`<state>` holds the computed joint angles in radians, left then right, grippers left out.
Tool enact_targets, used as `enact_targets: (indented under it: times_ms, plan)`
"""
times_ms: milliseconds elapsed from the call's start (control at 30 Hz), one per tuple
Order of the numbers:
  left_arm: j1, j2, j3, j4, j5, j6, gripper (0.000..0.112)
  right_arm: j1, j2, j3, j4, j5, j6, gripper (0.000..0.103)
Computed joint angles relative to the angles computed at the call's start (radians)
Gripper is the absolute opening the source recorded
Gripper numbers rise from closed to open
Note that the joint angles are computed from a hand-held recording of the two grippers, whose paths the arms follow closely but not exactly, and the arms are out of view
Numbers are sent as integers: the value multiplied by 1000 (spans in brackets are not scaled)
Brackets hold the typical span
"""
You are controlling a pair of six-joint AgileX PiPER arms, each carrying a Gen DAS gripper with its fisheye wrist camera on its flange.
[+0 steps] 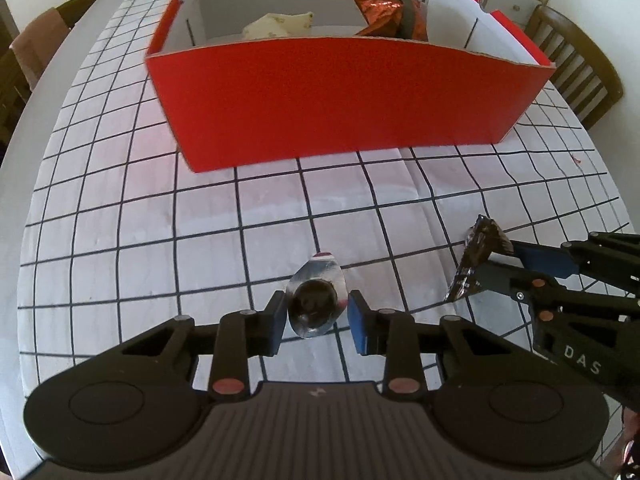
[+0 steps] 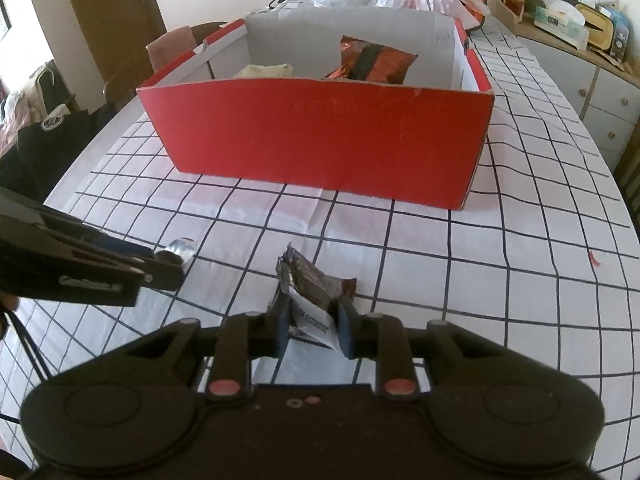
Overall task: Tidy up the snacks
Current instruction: 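Carry the silver candy and chocolate bar with both grippers over the red box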
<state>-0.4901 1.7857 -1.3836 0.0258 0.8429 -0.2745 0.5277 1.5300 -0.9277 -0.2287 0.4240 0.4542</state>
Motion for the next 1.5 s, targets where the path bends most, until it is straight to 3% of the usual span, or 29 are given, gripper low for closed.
enact_targets:
  times_ms: [300, 700, 1067, 1500]
  plan:
    - [17, -65, 54, -11, -3, -22, 32, 21, -12, 3, -46, -5, 77, 18]
    - [51, -181, 63, -62, 14, -24, 32, -9, -179, -25, 17, 49, 69, 18]
    - [47, -146, -162, -15, 68, -34, 32, -80, -148, -218, 54, 100, -38, 18]
    - [66, 46, -527, 51, 187, -41, 32, -127, 8, -434, 64, 120, -105, 18]
